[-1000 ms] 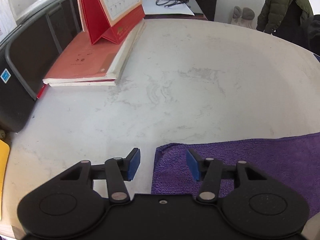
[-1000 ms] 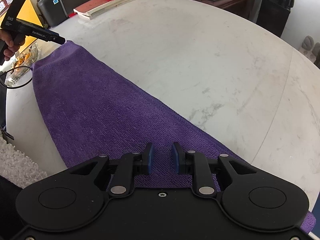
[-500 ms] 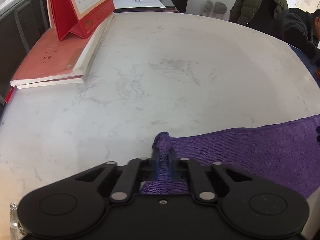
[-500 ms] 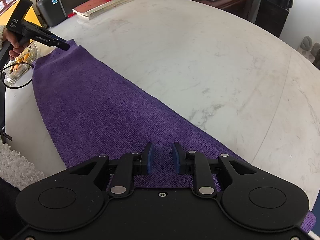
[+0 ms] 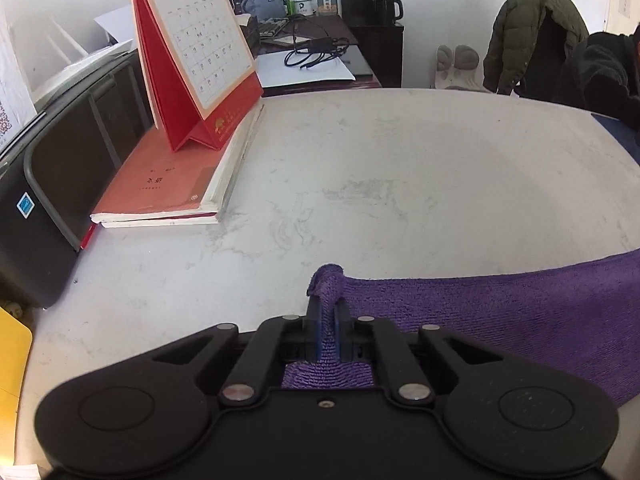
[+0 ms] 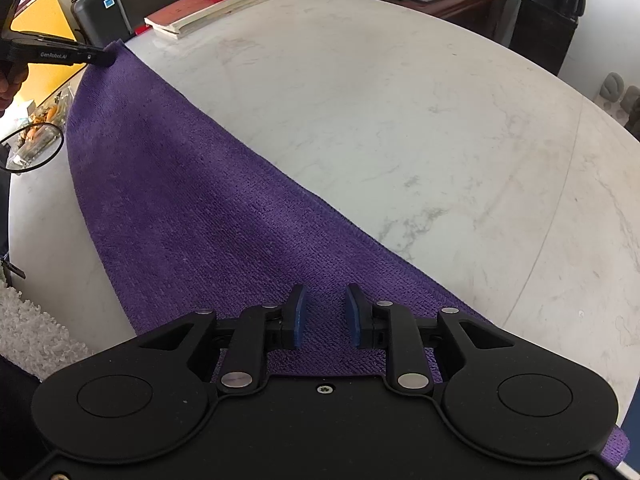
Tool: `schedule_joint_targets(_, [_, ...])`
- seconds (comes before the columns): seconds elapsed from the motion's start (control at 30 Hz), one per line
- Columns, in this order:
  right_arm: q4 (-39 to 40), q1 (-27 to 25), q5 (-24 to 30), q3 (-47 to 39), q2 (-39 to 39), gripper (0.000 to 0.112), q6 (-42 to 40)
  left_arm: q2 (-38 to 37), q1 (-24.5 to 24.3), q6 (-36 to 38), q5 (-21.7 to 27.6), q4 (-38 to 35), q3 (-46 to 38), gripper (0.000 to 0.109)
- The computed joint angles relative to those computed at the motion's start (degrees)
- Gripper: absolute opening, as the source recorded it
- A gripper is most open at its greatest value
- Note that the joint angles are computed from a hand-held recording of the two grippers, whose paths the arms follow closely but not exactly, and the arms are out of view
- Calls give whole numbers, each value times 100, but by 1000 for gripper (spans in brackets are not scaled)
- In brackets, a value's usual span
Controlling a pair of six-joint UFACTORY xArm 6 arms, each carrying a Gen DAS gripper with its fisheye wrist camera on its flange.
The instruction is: Fold towel
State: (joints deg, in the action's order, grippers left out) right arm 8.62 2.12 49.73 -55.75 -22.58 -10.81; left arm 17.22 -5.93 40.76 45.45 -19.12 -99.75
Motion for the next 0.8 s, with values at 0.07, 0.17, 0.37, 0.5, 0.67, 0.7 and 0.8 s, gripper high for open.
schedule_joint_targets(0.07, [17, -8, -12, 14, -13, 21, -2, 80, -35, -90, -199, 218, 11, 12])
schedule_joint_targets(0.17, [36, -17, -33, 36, -32, 21, -14, 149, -138, -865, -1006, 1392, 214, 13])
schedule_joint_targets(0.37, [34, -28, -46, 67, -76, 21, -13, 174, -15, -1407, -1161, 1871, 91, 13])
schedule_joint_targets(0.5, [13, -15, -70, 71, -77, 21, 10, -204, -41, -1227, -1055, 1742, 382, 20])
schedule_joint_targets(0.67, [-53, 35, -107, 79, -75, 21, 91, -677, -138, -157, 58, 566, 712, 30])
schedule_joint_targets(0.7, [-66, 41, -113, 83, -79, 21, 103, -751, -168, -76, 172, 529, 837, 30])
schedule_joint_targets(0.8, [-118, 71, -152, 106, -93, 21, 158, -827, -248, -275, 47, 764, 1197, 30])
